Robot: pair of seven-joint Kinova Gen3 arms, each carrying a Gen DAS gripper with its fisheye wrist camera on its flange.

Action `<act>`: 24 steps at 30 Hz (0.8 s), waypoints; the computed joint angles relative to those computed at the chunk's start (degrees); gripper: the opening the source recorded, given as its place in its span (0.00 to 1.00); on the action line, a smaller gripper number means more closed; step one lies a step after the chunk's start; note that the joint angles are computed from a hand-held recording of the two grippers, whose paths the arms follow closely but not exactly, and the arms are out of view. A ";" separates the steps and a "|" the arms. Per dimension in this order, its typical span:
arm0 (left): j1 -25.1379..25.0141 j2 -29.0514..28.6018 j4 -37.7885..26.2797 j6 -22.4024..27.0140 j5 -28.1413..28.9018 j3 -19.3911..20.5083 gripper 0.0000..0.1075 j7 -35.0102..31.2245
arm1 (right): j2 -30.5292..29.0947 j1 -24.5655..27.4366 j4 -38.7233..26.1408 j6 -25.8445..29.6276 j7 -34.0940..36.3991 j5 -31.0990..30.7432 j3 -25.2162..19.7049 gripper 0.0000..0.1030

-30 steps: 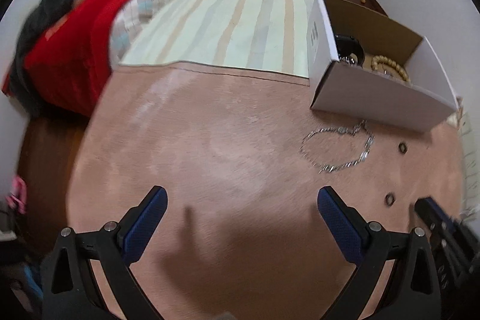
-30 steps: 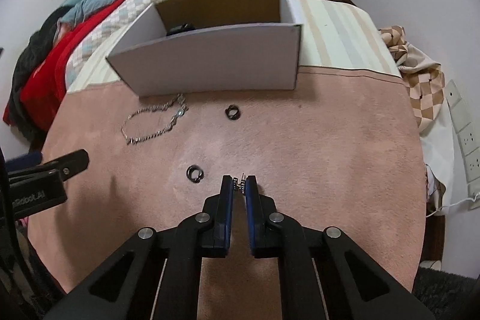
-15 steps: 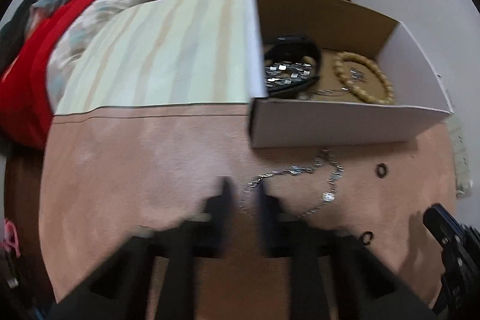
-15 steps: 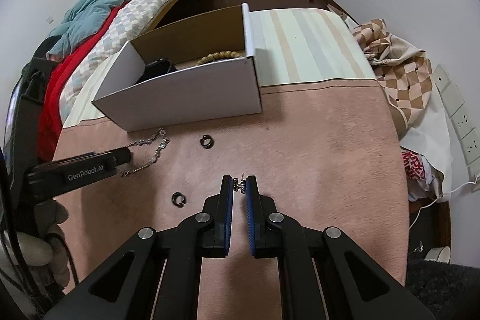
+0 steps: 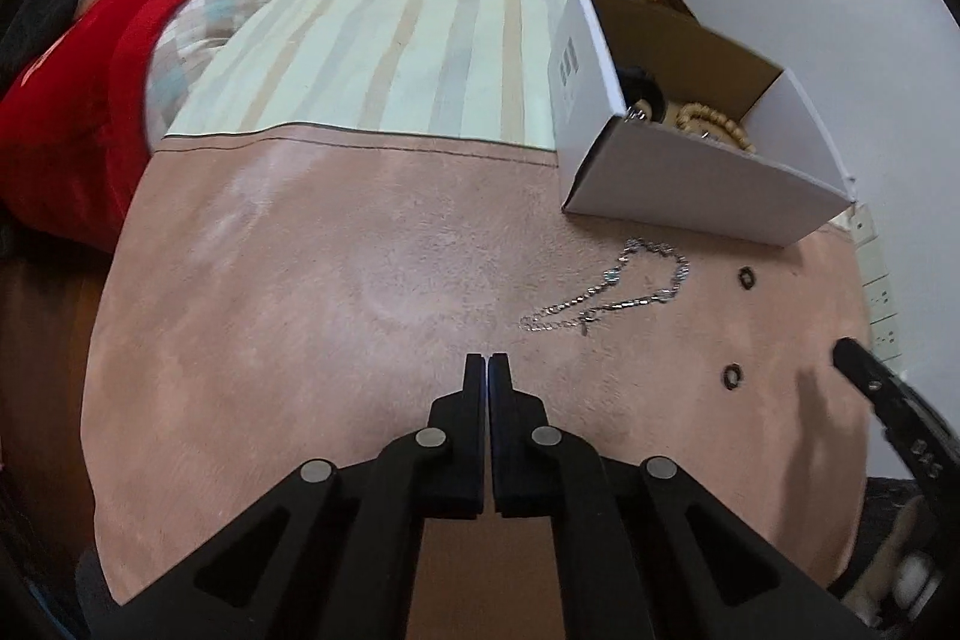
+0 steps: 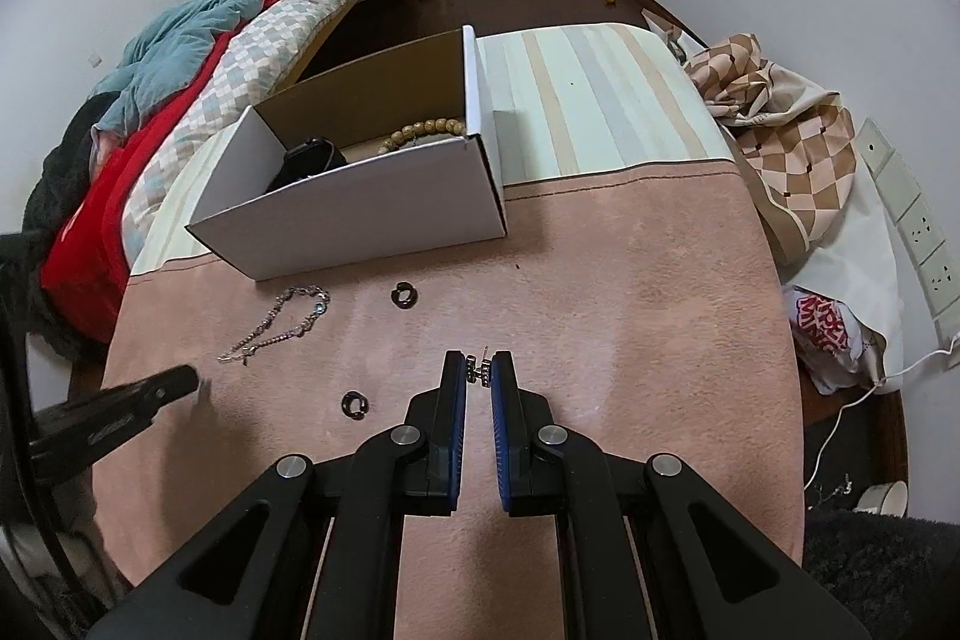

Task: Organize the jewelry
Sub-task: 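Grasp the thin silver chain bracelet with the left tool while the right tool holds the stud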

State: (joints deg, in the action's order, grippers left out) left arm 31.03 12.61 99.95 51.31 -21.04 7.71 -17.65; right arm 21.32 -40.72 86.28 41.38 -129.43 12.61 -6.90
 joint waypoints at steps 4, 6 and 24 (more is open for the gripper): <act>-0.18 -0.87 -0.41 -2.62 -0.51 0.38 0.00 -0.87 | -0.53 0.13 0.24 -0.25 0.44 -0.47 -0.39 0.08; -1.30 0.83 -2.29 -3.30 0.63 0.38 0.05 -3.48 | -0.55 0.15 0.13 -0.17 0.58 -0.68 -0.48 0.08; 3.82 16.55 -20.41 2.96 1.62 -4.68 0.40 -22.87 | -0.28 2.78 0.24 0.76 -2.14 -0.71 0.80 0.08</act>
